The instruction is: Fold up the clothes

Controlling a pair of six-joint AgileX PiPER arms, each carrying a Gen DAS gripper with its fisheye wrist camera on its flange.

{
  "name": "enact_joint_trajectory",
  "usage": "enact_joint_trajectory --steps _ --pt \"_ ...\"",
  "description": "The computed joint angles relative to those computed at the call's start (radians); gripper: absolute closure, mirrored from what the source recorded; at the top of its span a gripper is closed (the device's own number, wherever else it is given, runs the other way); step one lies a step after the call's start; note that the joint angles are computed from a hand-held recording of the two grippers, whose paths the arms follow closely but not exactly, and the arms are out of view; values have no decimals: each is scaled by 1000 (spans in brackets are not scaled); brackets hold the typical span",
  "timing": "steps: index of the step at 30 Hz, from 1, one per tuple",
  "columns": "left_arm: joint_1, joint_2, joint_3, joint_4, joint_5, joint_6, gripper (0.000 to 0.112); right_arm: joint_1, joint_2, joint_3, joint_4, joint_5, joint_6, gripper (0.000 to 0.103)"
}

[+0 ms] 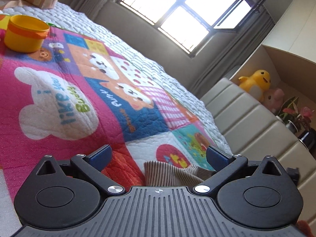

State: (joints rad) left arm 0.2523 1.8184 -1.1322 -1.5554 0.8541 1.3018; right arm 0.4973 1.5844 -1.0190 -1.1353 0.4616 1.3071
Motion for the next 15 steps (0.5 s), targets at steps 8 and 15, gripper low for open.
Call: enact_joint_trajectory --steps 8,15 --pt "45 -30 42 -55 202 76 9 401 -513 292 56 260 179 98" --pt "7 -176 189 92 208 153 9 703 -580 449 130 384 420 97"
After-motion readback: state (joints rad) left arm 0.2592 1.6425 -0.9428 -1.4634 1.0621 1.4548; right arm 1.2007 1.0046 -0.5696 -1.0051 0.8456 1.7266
